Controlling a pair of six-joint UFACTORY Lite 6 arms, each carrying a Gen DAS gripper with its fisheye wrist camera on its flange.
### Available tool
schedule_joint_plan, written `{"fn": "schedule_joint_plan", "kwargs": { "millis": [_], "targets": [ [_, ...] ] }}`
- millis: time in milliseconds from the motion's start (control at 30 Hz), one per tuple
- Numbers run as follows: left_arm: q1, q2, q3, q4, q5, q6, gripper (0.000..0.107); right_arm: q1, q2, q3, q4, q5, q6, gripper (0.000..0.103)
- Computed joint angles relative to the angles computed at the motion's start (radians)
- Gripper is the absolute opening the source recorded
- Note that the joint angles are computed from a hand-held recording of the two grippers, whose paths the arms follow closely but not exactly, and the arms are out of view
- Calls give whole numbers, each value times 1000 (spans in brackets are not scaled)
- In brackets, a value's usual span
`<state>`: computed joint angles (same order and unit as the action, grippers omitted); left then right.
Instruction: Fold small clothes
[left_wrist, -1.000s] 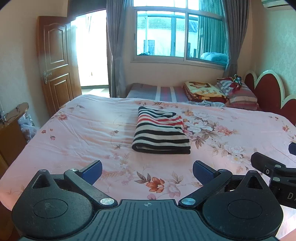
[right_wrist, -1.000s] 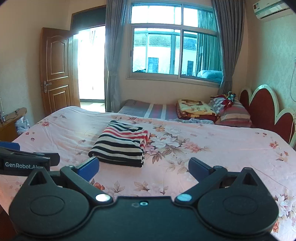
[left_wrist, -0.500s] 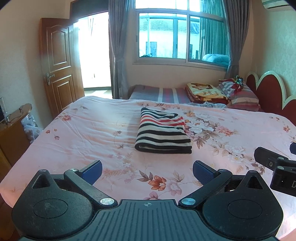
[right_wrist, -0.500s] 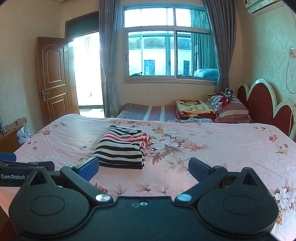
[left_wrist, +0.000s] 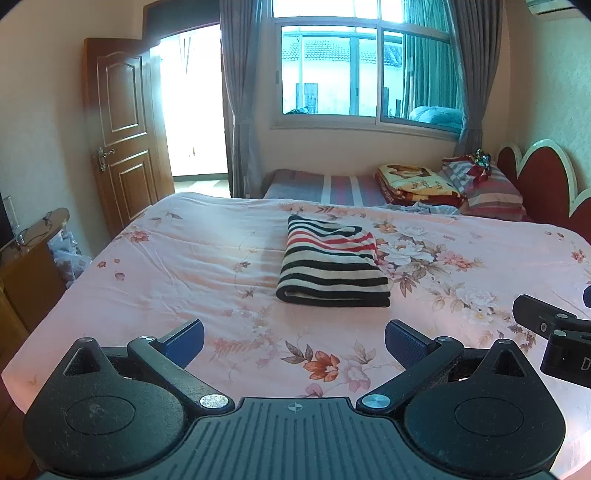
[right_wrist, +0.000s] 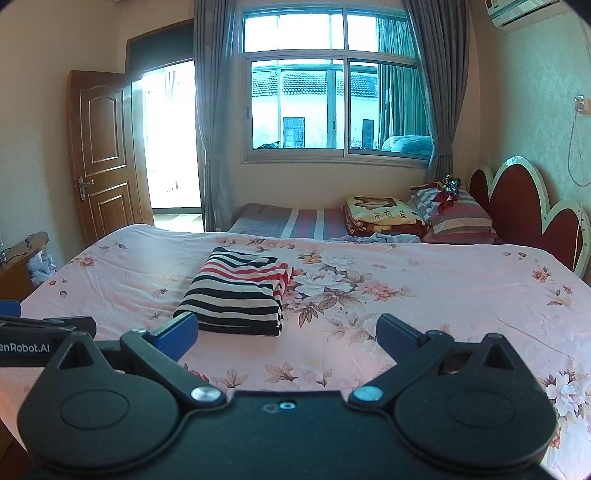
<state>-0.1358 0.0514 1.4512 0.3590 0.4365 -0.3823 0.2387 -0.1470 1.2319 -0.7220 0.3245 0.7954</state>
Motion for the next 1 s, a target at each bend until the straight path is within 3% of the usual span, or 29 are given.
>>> {"fn": "schedule_joint_plan", "kwargs": {
  "millis": [1000],
  "targets": [
    [-10,36,18,61,12,-58,103,-14,36,36,90,5,-87,102]
  ]
}}
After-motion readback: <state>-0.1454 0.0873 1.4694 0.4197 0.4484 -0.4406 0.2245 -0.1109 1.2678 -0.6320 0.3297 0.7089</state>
